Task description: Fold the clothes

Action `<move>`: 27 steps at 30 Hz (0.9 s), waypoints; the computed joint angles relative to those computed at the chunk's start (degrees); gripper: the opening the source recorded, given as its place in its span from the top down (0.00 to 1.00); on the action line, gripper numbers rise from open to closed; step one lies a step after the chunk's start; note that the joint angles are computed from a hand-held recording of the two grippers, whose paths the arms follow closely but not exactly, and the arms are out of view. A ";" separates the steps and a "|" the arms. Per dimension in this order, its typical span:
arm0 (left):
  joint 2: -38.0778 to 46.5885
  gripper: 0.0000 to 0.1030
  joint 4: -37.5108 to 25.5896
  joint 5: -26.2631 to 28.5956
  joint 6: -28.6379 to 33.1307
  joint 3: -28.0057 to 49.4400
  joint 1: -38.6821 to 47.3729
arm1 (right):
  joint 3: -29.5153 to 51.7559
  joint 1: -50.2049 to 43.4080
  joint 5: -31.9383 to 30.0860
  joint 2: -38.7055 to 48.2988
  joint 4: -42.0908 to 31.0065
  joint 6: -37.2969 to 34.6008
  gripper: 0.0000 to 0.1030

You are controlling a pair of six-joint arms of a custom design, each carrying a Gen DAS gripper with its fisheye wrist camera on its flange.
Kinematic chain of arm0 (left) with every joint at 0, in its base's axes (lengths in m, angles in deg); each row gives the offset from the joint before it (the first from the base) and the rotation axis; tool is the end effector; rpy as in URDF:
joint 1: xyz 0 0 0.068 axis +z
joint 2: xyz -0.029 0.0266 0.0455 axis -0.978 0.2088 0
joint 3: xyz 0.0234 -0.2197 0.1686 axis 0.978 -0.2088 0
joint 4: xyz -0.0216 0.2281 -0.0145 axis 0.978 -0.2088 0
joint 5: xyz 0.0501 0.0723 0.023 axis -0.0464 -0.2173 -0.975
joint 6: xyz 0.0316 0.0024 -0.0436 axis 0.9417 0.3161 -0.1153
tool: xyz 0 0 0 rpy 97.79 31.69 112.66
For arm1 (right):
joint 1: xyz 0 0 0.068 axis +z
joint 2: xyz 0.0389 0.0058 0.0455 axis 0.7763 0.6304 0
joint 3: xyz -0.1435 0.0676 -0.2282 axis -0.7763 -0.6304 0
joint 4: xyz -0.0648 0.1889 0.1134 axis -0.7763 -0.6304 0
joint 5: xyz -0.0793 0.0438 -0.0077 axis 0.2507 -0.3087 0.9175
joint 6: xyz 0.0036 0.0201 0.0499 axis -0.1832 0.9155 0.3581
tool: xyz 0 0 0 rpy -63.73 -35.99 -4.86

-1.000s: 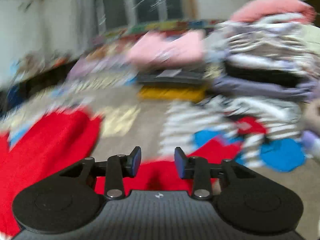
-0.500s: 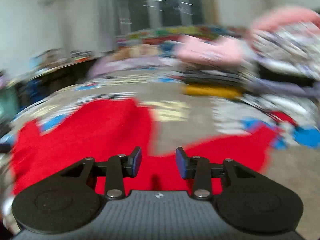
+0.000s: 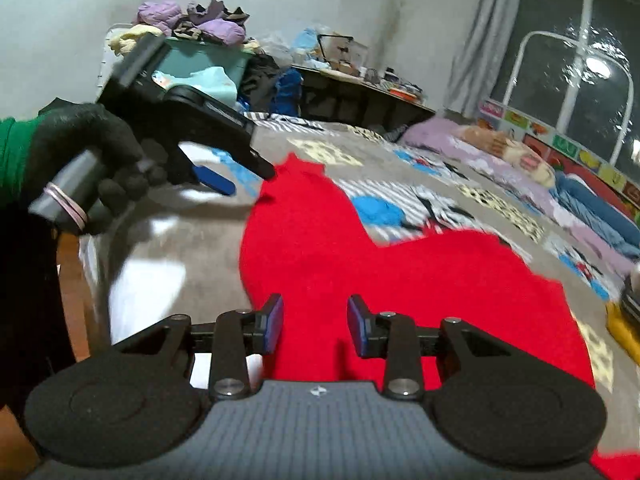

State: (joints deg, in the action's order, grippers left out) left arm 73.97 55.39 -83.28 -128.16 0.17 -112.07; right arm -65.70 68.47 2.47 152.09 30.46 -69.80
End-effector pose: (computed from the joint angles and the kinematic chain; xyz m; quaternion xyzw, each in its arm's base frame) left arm 0.2251 -0.1348 0.0927 -0.2856 0.8089 -0.2211 0.4639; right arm 0.1959 0.0766 0.1230 -0.4313 0.7409 0.1244 0.4996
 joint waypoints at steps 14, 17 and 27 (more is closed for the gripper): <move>6.99 0.97 -3.05 18.91 5.84 13.35 19.54 | 10.64 9.21 1.64 13.71 -2.92 3.78 0.60; 4.76 0.98 -2.57 14.53 7.89 12.42 18.76 | 10.17 9.42 1.58 12.61 -4.26 4.52 0.59; -2.55 0.55 -20.84 0.08 14.95 16.87 11.59 | 9.57 4.96 -4.72 6.23 -10.57 7.29 0.56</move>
State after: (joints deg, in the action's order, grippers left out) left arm 71.42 34.55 -83.21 -113.21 17.04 -100.48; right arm -56.13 73.43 -2.25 158.33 19.89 -62.51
